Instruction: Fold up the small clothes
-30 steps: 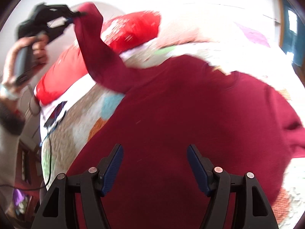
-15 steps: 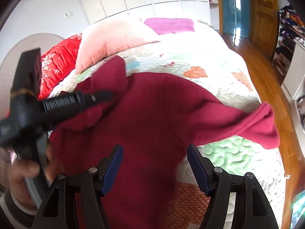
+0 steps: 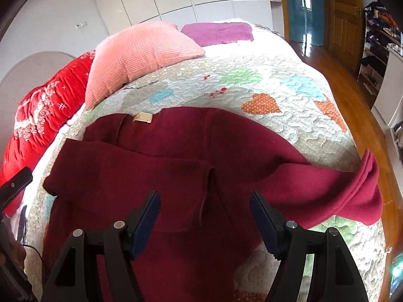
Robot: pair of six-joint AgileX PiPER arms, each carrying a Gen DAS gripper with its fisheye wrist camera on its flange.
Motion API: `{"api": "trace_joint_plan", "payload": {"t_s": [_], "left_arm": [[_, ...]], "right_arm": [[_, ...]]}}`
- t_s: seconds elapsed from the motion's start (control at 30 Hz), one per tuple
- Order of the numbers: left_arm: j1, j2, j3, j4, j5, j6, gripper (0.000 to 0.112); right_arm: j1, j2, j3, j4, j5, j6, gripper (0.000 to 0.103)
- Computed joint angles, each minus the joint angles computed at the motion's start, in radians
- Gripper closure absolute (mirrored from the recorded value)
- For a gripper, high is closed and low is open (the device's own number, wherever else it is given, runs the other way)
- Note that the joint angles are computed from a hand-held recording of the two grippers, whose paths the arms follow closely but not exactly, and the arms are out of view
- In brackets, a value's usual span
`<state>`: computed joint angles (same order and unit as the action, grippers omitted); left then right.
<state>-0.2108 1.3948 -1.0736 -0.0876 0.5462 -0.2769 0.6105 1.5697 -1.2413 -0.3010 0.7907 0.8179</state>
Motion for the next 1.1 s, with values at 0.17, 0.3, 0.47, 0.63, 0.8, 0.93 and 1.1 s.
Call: {"api": "trace_joint_plan", "payload": {"t_s": [0.17,0.3,0.47,0.63,0.8,0.93,1.1], "left_arm": [[0.044,0.071,0.038,0.070,-0.020,-0.060,0.045],[0.053,0.092,0.057,0.076,-0.034,-0.068,0.045],[0.034,0.121,0.040,0.132,-0.045,-0.131,0.045],[-0.002,0.128,0.022,0.184,0.003,-0.184,0.045],[0.021,0.031,0.053,0.203,-0.015,-0.202,0.045],[0.019,0.075,-0.003,0.266,0.002,-0.269,0.045],[-0.010,0.231,-0.081,0.395,0.059,-0.369,0.045]], "right_arm": [[0.039,0.117,-0.070,-0.087,0.024,-0.076,0.097],[0.094,0.061,-0.092,-0.245,0.035,-0.037,0.099],[0.108,0.085,-0.185,-0.380,0.115,0.006,0.099],[0.013,0.239,-0.254,-0.307,0.211,-0.027,0.099],[-0.006,0.090,-0.103,-0.308,0.138,0.043,0.092],[-0.008,0.050,-0.102,-0.165,0.054,-0.051,0.076],[0.062,0.172,-0.172,-0.135,0.013,-0.091,0.068]]}}
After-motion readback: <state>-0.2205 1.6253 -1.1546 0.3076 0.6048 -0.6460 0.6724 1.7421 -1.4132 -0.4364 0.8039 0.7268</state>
